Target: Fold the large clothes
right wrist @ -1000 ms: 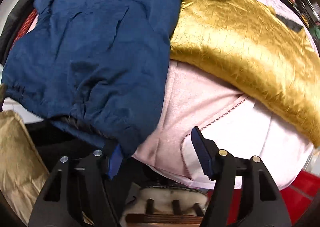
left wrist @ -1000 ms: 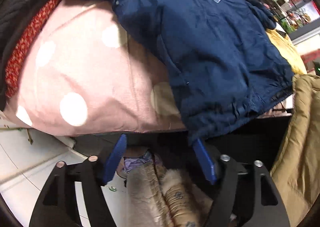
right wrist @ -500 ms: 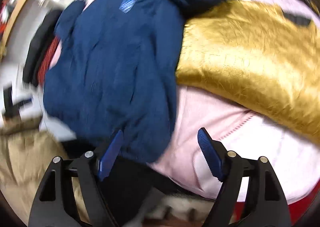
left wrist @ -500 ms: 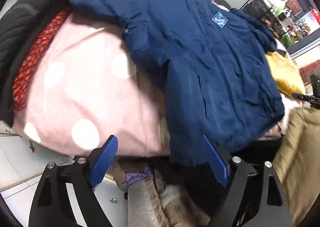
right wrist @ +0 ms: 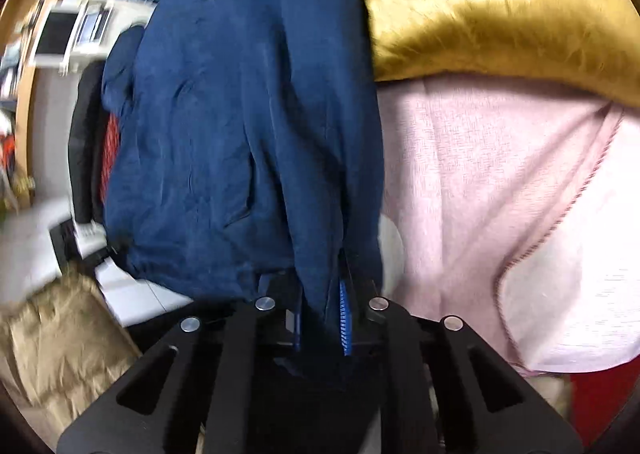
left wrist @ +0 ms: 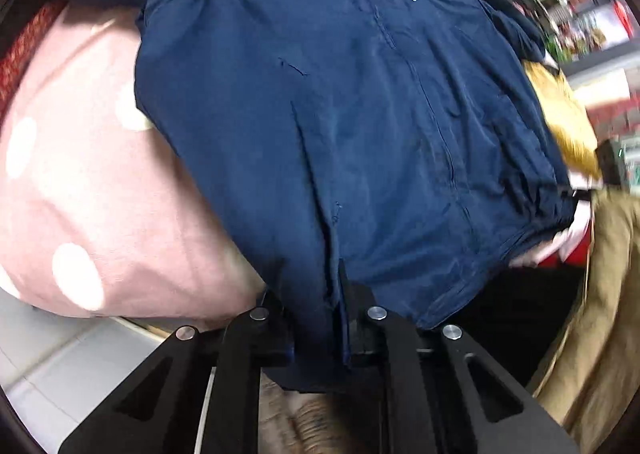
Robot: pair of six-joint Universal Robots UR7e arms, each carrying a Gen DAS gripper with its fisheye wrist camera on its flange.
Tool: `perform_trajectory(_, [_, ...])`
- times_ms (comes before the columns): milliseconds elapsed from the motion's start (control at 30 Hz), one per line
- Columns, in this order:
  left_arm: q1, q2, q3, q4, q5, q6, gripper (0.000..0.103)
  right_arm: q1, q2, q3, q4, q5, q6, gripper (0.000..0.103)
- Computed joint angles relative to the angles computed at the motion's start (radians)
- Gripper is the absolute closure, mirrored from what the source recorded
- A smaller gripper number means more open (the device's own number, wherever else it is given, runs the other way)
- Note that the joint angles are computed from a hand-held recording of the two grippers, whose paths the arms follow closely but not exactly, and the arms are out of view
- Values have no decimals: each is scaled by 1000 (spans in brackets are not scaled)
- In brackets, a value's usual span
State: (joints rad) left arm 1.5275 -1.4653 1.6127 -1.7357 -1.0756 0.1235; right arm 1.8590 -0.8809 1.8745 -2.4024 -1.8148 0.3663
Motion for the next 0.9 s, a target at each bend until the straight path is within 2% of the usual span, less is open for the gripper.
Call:
perform_trajectory(67, [16, -6, -4, 49, 31, 3, 89, 3, 19, -30, 80, -16, -21, 91])
perform_trajectory(167, [59, 16, -12, 77, 47, -48, 87, 0, 69, -44, 131, -77, -13, 90])
perform_trajectory(233, [72, 35, -5, 65, 61, -89, 80, 2, 101, -71, 154, -122, 19, 86])
perform_trajectory(300, [52, 47, -5, 74, 107, -102, 70, 17, 130, -118, 199, -172, 25, 74])
perform_trajectory(367, [35, 47, -32, 97, 107, -89, 64, 55, 140, -171, 251, -264, -1, 57])
perform_trajectory(433, [20, 38, -53, 79, 106, -64, 52, 72, 135, -222, 308, -313, -15, 50])
perform_trajectory(500, [0, 34, -95, 57, 105, -36, 44, 82, 130, -277, 339, -345, -35, 50])
perform_trajectory(633, [-49, 40, -154, -63, 120, 35, 28, 100, 177, -445, 320, -465, -134, 50])
perform_trajectory(767, [-62, 134, -246, -179, 136, 71, 28, 105, 311, -660, 286, -548, -254, 47])
perform_trajectory(800, [-65, 176, -280, -203, 136, 64, 28, 103, 374, -753, 291, -589, -307, 47])
perform_trajectory(900, [-71, 257, -351, -212, 111, 63, 28, 114, 508, -917, 272, -706, -430, 47])
